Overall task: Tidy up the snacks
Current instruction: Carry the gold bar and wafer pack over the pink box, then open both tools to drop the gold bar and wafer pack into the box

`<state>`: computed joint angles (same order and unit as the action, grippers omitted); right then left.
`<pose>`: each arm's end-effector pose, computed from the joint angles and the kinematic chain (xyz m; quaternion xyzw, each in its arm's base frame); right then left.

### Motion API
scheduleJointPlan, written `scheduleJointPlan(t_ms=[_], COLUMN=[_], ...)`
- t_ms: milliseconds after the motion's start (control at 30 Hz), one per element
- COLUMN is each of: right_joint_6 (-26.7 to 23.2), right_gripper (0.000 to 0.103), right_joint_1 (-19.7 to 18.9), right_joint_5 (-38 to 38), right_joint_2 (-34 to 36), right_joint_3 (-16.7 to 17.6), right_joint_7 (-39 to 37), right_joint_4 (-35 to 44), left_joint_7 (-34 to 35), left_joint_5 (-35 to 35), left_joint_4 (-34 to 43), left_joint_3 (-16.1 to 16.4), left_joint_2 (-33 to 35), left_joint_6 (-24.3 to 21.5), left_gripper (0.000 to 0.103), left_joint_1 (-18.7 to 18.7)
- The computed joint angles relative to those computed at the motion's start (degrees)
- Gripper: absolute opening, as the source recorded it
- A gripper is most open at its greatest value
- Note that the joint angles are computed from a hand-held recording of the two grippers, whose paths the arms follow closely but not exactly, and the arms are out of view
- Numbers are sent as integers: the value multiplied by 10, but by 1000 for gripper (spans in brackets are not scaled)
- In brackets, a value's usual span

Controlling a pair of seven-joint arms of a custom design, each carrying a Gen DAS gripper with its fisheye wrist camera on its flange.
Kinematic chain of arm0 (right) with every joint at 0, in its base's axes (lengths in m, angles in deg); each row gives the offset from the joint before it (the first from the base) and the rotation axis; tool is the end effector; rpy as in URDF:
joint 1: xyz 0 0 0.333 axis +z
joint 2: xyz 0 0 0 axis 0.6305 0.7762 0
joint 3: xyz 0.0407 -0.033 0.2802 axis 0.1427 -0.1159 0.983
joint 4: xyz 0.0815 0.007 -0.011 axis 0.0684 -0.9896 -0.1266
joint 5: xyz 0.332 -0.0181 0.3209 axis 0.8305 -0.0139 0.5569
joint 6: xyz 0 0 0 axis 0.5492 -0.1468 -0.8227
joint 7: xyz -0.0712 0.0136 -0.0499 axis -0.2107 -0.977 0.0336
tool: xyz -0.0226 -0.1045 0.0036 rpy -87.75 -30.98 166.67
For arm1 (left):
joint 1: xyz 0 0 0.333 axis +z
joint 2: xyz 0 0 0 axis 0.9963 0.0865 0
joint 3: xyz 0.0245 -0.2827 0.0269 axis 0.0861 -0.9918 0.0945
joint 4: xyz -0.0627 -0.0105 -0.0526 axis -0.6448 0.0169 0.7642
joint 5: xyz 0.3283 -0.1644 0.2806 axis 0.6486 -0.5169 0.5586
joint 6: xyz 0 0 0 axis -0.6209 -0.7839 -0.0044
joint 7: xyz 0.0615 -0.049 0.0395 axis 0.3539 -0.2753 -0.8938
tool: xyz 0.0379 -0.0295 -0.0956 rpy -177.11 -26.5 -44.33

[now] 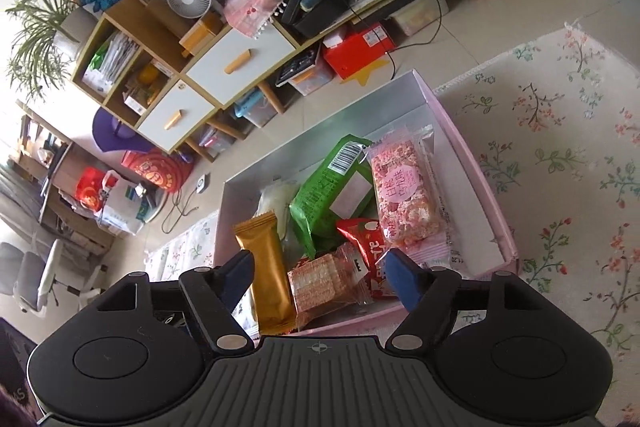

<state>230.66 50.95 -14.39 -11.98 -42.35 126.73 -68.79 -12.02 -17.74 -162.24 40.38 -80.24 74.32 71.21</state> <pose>0.6367 0.1300 0.4487 -0.6272 0.6416 0.0203 0.4411 0.6137 -0.2986 0.4617 -0.7960 0.4204 -0.3913 0.1909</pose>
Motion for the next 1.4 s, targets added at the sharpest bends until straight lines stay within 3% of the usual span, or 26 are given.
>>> scheduleJointPlan(t_ms=[67, 167, 700, 1033, 1267, 1400], right_joint_6=[1, -2, -23, -30, -24, -17], right_gripper=[78, 81, 87, 88, 90, 90], right_joint_1=[-1, 0, 17, 30, 38, 31], right_joint_5=[-2, -2, -110, -168, -190, -243], right_joint_2=[-9, -25, -119, -171, -188, -190], right_joint_3=[-1, -5, -32, -43, -49, -36], right_joint_7=[0, 0, 47, 50, 51, 87], right_joint_4=[-6, -19, -96, -146, -174, -185], left_joint_7=[15, 39, 184, 238, 251, 262], left_joint_5=[-15, -33, -137, -179, -204, -209], left_joint_4=[-7, -13, -50, -83, -113, -127], left_joint_3=[-2, -8, -44, -61, -67, -70], left_joint_2=[-9, -18, -86, -130, -156, -168], left_joint_6=[0, -7, -111, -160, -163, -166], left_gripper=[48, 60, 92, 100, 103, 103], left_joint_1=[1, 1, 4, 6, 10, 14])
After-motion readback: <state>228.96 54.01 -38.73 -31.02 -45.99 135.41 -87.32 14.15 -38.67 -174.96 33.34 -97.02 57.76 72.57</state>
